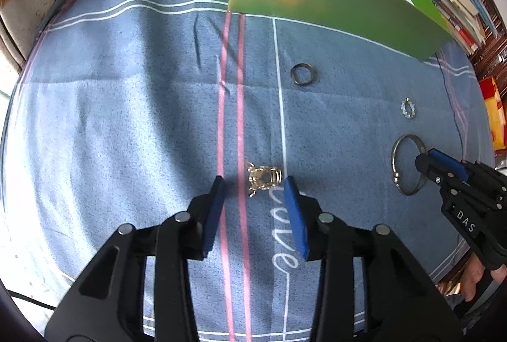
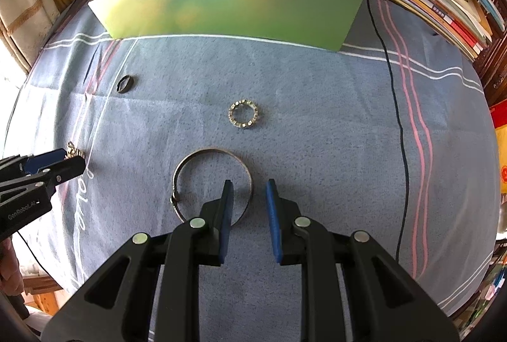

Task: Organize jewelry
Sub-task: 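Lower the open left gripper over the gold charm, then close the left gripper on the gold charm while the right gripper closes on the silver bangle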

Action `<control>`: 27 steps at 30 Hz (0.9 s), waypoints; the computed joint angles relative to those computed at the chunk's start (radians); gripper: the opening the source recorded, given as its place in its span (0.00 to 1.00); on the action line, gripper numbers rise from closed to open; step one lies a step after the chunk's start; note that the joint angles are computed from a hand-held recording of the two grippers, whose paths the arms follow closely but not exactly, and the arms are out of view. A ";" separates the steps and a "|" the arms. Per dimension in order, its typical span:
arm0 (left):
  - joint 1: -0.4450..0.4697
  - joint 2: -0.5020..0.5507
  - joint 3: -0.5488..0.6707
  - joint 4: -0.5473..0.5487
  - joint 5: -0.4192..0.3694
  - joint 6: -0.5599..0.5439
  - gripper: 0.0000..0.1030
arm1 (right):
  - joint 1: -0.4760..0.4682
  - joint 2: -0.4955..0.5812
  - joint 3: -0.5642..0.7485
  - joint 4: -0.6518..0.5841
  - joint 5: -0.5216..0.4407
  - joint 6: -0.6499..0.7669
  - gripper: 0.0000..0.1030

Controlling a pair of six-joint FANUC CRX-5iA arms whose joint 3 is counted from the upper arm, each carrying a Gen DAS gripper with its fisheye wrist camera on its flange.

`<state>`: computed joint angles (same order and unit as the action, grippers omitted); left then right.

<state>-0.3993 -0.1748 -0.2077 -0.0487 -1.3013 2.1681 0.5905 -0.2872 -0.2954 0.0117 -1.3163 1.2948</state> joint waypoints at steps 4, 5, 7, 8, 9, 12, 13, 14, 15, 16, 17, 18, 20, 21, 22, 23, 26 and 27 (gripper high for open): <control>0.022 -0.018 -0.021 0.020 0.009 -0.010 0.38 | -0.011 -0.006 0.004 0.002 0.005 0.000 0.20; 0.023 -0.021 -0.025 0.026 0.012 -0.007 0.38 | -0.017 -0.006 0.007 0.001 0.003 0.004 0.20; 0.037 -0.036 -0.038 0.037 0.014 -0.012 0.40 | -0.020 -0.010 0.006 0.003 0.002 0.001 0.20; 0.054 -0.052 -0.050 0.042 0.010 -0.029 0.40 | -0.023 -0.009 0.011 0.002 -0.003 0.002 0.20; 0.053 -0.053 -0.050 0.040 0.007 -0.026 0.41 | -0.027 -0.010 0.012 -0.002 -0.005 0.002 0.20; 0.055 -0.063 -0.051 0.034 -0.008 -0.036 0.42 | -0.034 -0.017 0.010 -0.009 -0.011 0.002 0.20; 0.050 -0.061 -0.048 0.028 -0.013 -0.036 0.43 | -0.037 -0.020 0.008 -0.012 -0.011 0.002 0.20; 0.043 -0.059 -0.043 0.022 -0.017 -0.033 0.43 | -0.039 -0.021 0.008 -0.013 -0.011 0.003 0.20; 0.039 -0.056 -0.040 0.017 -0.022 -0.034 0.43 | -0.041 -0.023 0.006 -0.013 -0.012 0.004 0.20; 0.033 -0.053 -0.035 0.008 -0.028 -0.032 0.43 | -0.042 -0.024 0.005 -0.013 -0.012 0.005 0.21; 0.026 -0.049 -0.028 -0.001 -0.034 -0.030 0.43 | -0.042 -0.025 0.003 -0.011 -0.012 0.007 0.21; 0.017 -0.042 -0.018 -0.013 -0.044 -0.027 0.43 | -0.039 -0.026 0.002 -0.009 -0.010 0.005 0.21; -0.004 -0.022 0.004 -0.035 -0.053 -0.019 0.43 | -0.029 -0.027 -0.003 -0.002 -0.009 0.002 0.20; -0.010 -0.016 0.011 -0.041 -0.056 -0.019 0.43 | -0.023 -0.026 -0.005 0.001 -0.010 0.001 0.20; -0.017 -0.010 0.017 -0.047 -0.059 -0.017 0.43 | -0.014 -0.022 -0.005 0.004 -0.009 -0.007 0.20; -0.022 -0.006 0.021 -0.055 -0.064 -0.015 0.43 | -0.011 -0.020 -0.005 0.006 -0.010 -0.004 0.20; -0.032 -0.004 0.029 -0.068 -0.074 -0.008 0.43 | -0.005 -0.013 0.000 0.009 -0.014 -0.005 0.21; -0.031 -0.007 0.027 -0.068 -0.074 -0.008 0.42 | -0.003 -0.010 0.001 0.011 -0.015 -0.006 0.21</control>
<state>-0.4307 -0.1816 -0.1803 -0.1168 -1.3749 2.1603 0.5880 -0.2973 -0.2941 0.0225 -1.3314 1.2886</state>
